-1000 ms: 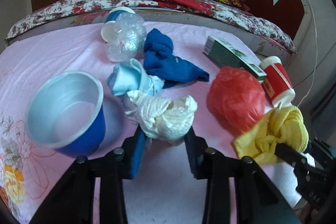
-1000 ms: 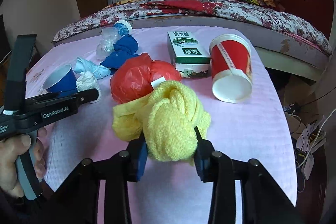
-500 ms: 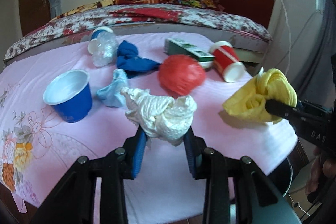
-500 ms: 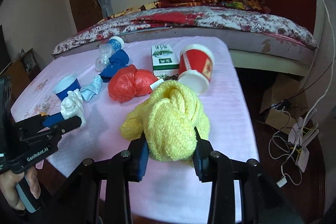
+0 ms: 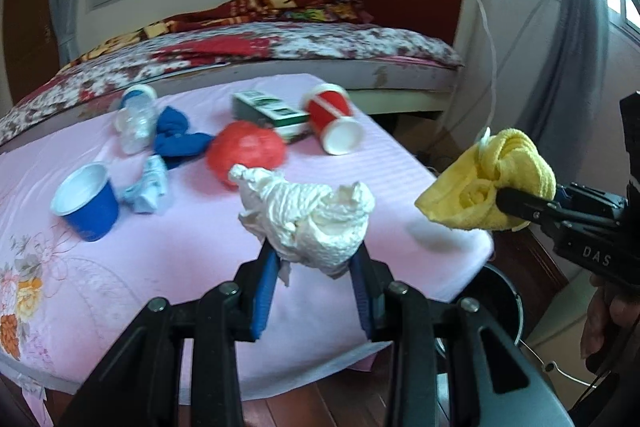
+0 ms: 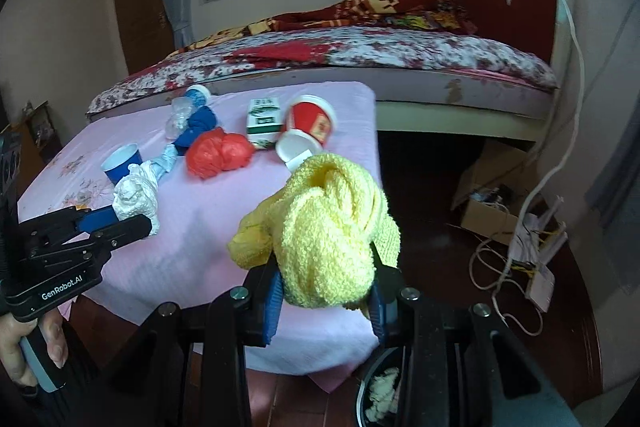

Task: Collect trash
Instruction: 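Carry both cloths over the black bucket and open both tools to drop them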

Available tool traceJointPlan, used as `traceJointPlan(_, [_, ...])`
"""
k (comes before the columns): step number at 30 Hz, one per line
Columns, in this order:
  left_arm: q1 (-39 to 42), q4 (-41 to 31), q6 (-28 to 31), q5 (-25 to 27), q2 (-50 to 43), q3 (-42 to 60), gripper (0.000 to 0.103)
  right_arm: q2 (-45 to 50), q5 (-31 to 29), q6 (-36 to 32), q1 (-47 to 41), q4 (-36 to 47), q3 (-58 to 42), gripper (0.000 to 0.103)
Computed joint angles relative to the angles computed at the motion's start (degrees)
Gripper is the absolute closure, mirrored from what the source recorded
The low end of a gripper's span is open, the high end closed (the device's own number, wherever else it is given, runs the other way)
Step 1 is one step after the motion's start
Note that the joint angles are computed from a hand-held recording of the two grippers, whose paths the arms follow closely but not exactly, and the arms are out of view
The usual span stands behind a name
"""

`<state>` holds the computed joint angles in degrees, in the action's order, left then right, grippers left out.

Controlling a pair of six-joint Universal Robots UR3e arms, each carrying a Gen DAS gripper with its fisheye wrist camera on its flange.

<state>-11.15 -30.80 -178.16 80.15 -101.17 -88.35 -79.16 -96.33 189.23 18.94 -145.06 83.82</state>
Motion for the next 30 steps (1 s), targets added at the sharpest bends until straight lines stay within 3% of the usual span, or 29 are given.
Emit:
traceJointPlan(18, [-15.2,-3.3,0.8,0.8,-9.4,10.2,0.067,-23.9,4.7,-2.5,-13.5,0.6,26.0,0.065])
traceJointPlan(30, [-23.1,-9.2,2.3,-1.6,-18.3,19.3,0.067,-47.2,14.3,-12.8,-34.2,11.7,45.1,0.065])
